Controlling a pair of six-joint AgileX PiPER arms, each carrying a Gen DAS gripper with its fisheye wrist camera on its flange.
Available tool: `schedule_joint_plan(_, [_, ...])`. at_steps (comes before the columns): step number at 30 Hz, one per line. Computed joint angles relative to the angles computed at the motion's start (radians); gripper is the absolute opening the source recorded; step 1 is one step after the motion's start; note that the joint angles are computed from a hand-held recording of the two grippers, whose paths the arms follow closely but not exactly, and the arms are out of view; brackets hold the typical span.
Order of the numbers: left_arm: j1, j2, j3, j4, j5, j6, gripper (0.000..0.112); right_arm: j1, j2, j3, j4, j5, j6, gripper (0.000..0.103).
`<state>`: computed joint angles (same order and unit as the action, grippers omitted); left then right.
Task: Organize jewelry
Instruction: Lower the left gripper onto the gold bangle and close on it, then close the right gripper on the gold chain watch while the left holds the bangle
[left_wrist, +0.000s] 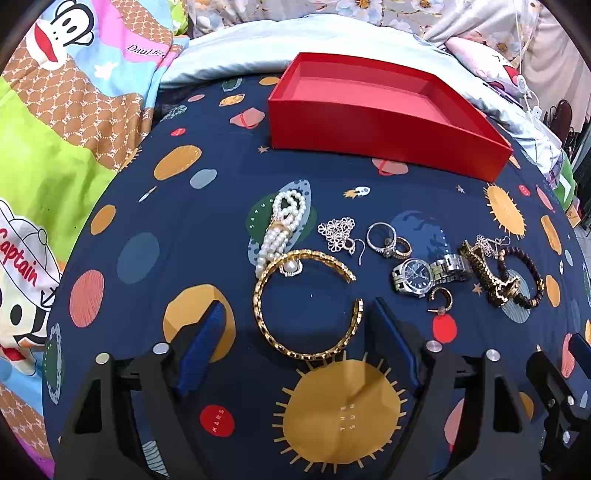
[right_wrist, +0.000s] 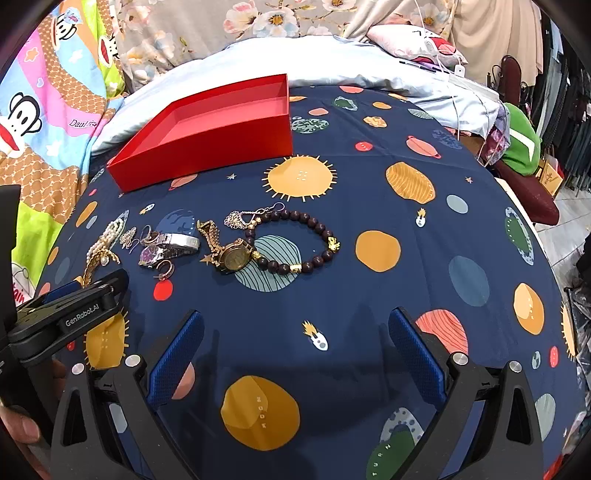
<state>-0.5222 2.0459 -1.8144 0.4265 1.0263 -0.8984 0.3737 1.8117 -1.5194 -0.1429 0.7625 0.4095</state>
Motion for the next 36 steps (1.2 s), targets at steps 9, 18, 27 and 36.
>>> schedule_joint_plan(9, [-0.006,-0.019,0.021,-0.006,-0.022,0.017,0.055,0.002,0.014,-0.02,0.01,0.009,-0.009,0.098])
schedule_joint_plan(18, [-0.015,-0.061,0.068,-0.017,-0.042,0.013,0.054,0.001,0.012,-0.018,0.023,0.002,-0.027,0.098])
schedule_joint_plan(27, [-0.006,-0.117,0.119,-0.005,-0.038,-0.008,0.054,0.005,0.045,-0.065,0.081,0.0,-0.1,0.076])
schedule_joint_plan(36, [0.007,-0.133,0.141,-0.006,-0.05,-0.009,0.055,0.001,0.148,-0.184,0.178,0.026,-0.141,0.062])
